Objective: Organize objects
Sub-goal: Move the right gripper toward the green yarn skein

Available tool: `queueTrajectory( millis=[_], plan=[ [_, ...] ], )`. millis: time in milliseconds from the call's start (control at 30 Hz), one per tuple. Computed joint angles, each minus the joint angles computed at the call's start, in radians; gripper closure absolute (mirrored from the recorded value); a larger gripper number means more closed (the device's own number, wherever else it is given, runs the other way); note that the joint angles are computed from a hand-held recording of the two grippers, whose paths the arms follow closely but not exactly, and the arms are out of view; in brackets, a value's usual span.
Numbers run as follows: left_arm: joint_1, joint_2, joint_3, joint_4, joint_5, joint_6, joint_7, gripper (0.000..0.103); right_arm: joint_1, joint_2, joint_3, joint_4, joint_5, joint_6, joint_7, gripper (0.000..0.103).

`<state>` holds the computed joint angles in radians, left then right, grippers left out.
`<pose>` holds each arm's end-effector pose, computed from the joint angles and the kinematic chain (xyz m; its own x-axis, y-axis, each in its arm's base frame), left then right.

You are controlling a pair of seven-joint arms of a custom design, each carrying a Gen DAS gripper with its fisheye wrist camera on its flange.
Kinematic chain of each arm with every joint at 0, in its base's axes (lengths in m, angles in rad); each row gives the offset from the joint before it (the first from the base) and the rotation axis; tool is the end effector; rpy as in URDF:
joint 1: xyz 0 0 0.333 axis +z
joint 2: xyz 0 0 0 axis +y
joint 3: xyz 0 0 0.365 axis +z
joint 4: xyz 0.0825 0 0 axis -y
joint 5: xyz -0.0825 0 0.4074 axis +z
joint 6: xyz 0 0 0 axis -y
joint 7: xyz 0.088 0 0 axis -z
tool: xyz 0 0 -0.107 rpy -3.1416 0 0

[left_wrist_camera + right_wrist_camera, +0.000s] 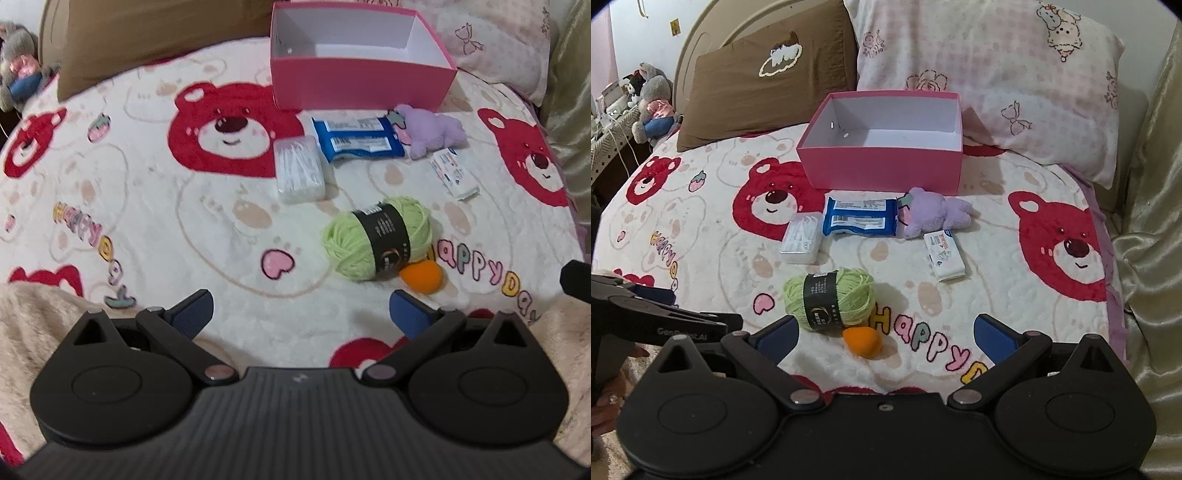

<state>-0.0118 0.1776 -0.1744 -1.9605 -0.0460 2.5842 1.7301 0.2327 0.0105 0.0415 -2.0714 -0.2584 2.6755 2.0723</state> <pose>0.6486 -0.1152 0.4714 -0.2978 -0.9546 0.0001 -0.8586 0.2678 -0.4372 0.5893 0.1738 0.5294 -0.0121 -0.9980 -0.0615 -0.8170 0.0453 -0.5748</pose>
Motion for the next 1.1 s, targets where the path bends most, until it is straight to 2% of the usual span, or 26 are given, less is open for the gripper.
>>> queueTrajectory(
  millis=[100, 400, 567, 667, 1000, 1100],
  plan=[
    [-0.006, -0.011, 0.004, -0.008, 0.032, 0.023, -0.007, 0.000, -0.001, 0.001, -0.001, -0.002, 0.001, -0.003, -0.002, 0.001],
    [0.003, -0.029, -0.004, -0.002, -0.042, -0.010, 0.058, 0.000, -0.002, 0.003, -0.004, -0.005, 0.006, -0.013, -0.004, 0.001],
    [0.021, -0.017, -0.015, 0.039, -0.141, -0.090, 0.148, 0.000, -0.002, 0.001, -0.003, -0.008, 0.020, -0.009, -0.022, 0.001],
    [0.030, -0.004, -0.017, 0.075, -0.189, -0.154, 0.208, 0.000, -0.003, -0.004, -0.001, -0.025, 0.083, 0.021, -0.132, 0.001],
    [0.037, 0.059, -0.012, 0.176, -0.205, -0.248, 0.274, 0.000, -0.002, 0.017, 0.008, -0.013, 0.372, 0.033, -0.498, 0.001],
    [0.051, 0.092, -0.030, 0.225, -0.259, -0.303, 0.297, 0.000, 0.003, 0.054, 0.014, 0.014, 0.455, 0.045, -0.589, 0.001]
  ],
)
